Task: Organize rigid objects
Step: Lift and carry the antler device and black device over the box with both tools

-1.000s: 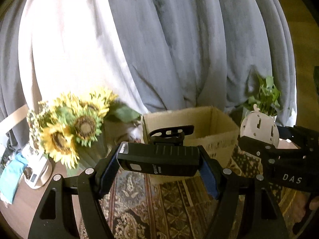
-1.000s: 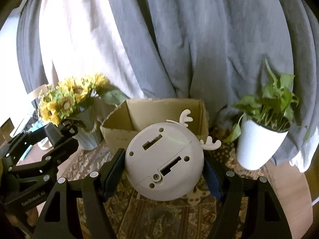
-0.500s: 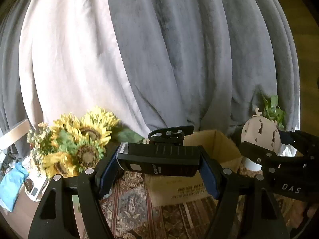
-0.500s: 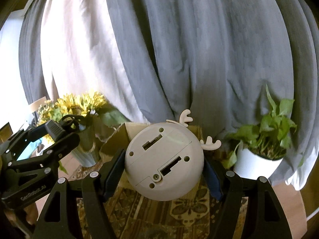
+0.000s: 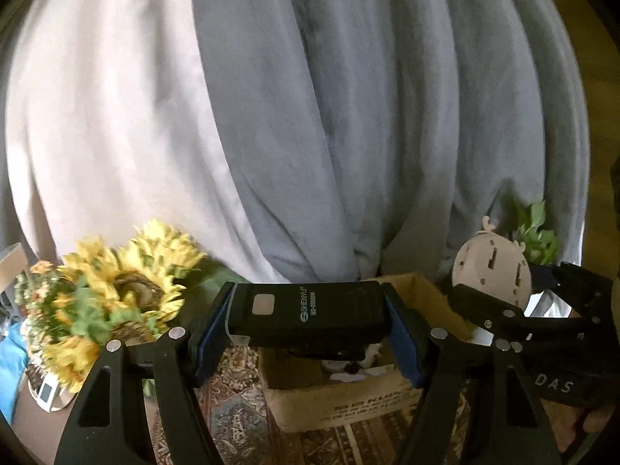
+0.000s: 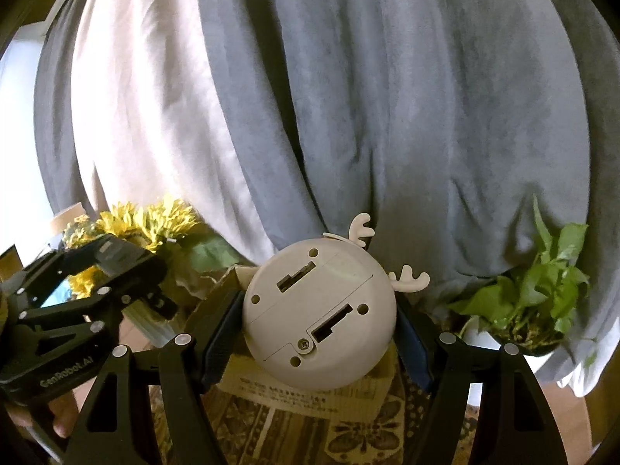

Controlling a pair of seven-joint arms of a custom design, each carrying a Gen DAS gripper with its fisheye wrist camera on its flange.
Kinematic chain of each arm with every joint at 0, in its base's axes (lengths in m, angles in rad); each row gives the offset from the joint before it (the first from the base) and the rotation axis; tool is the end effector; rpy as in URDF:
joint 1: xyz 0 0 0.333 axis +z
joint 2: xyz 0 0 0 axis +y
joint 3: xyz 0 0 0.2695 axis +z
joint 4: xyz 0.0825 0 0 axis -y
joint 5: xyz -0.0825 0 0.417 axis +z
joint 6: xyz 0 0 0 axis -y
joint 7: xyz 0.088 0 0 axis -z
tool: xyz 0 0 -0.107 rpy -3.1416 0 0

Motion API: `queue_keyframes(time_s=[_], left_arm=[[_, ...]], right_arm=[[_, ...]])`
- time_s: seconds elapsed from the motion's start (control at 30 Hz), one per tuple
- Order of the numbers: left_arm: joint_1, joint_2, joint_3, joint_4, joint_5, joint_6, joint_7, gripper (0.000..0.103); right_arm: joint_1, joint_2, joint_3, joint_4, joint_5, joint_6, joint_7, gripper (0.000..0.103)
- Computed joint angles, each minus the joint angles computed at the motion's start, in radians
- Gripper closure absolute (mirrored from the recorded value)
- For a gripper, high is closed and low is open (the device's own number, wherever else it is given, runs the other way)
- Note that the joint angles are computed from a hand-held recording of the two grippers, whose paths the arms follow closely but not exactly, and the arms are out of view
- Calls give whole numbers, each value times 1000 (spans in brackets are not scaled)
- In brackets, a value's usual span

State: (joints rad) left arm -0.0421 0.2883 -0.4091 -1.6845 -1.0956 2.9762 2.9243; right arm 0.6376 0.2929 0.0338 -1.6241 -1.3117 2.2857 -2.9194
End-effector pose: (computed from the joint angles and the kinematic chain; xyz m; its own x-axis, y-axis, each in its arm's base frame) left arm 0.6595 -0.2217 0.4707 -0.6279 -0.7757 -0.0626 -0.2881 0.3064 -0.9073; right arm 0.5660 0.4184 0.4513 -0.2952 -0.9491 -0.1101 -0.3655 0.2187 -0.9047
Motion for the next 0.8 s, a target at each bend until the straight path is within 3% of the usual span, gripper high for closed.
queue_keyframes(time_s=[0.23, 0.43, 0.8], left_arm=[[-81, 119, 81, 124, 334, -33, -293, 32], [-125, 220, 140, 256, 564, -132, -525, 32], [-129, 355, 138, 419, 834, -255, -751, 32]], right_arm=[[-49, 48, -26, 44, 114, 94, -58, 30], [-71, 106, -51, 104, 243, 151, -169, 30], [-87, 184, -87, 168, 466, 200, -348, 30]])
